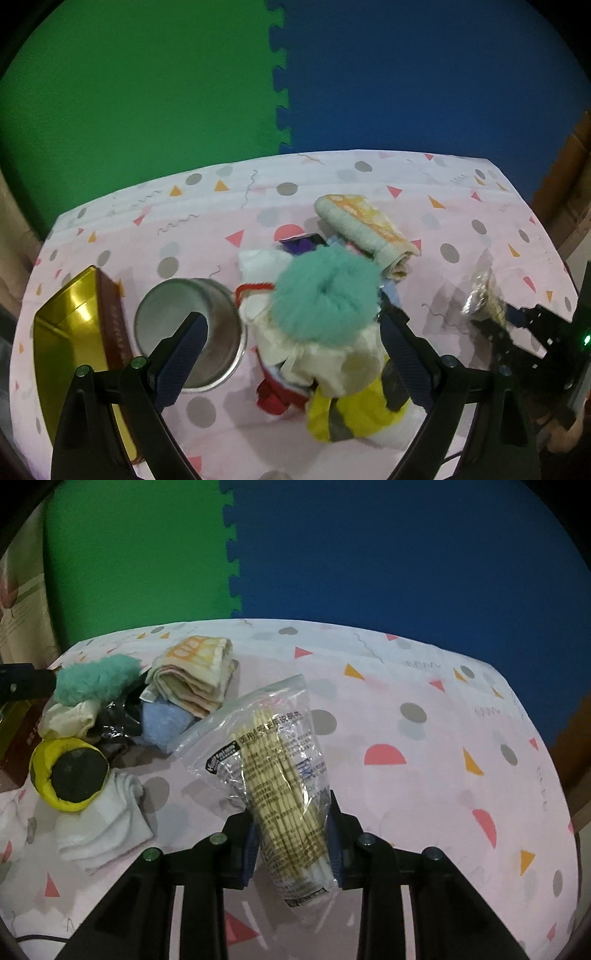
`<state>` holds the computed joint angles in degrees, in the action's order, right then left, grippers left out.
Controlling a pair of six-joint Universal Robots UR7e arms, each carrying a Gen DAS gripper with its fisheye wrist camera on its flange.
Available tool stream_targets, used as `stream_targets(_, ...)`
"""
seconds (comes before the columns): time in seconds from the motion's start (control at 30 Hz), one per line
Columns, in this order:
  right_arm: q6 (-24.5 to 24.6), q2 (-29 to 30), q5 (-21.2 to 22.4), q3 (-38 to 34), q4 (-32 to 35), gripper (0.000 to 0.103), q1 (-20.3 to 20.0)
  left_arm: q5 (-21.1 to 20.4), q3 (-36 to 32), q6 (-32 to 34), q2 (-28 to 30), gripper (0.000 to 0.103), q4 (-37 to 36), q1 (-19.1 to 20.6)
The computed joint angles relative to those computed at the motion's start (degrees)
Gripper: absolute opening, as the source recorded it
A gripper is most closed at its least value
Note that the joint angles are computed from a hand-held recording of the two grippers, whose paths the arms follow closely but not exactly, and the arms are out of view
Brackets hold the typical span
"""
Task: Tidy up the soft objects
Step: 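Carry the teal scrunchie into the gold tin tray and open the left gripper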
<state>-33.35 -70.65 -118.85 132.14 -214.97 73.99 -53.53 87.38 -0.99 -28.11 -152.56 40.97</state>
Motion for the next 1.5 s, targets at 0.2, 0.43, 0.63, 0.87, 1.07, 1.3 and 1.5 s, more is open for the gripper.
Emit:
stream_targets(0.2,1.1,1.9,0.0,-0.7,-1.2,0.031,-0.2,-2.7,-4.0,-0.3,2.1,0.09,3.5,0.9)
stream_targets(0.43,1.8,1.5,0.6,-0.6,-0.5,0.032,-0.4,-5.0,-8.2,-3.5,4.3,0.052,10.2,2.2)
stream_targets(0.63,2.3,0.8,1.3,-0.4,0.6,0.032,-0.9,-8.3,-8.1,-4.5,3.1,0.028,10.4,3.0)
stream_targets(0.87,2.9,0.8,0.9,-0.8,1.6,0.032,-0.8,-9.9,-6.4,-4.0,0.2,0.026,8.6,2.8)
stream_targets(1.07,3.1,0.8,0.4,-1.0,2.3,0.033,-0.7,-7.5,-4.0,-3.6,-2.7,0.026,7.0,2.4)
stream_targets(1.3,3.0,0.9,0.1,-1.1,2.4,0.033,-0.5,-1.3,-0.9,-3.5,-6.2,0.026,4.8,3.6)
stream_targets(1.5,2.7,1.2,-0.7,-1.3,2.3,0.033,-0.2,5.4,0.9,-6.1,-9.4,0.026,4.2,6.9)
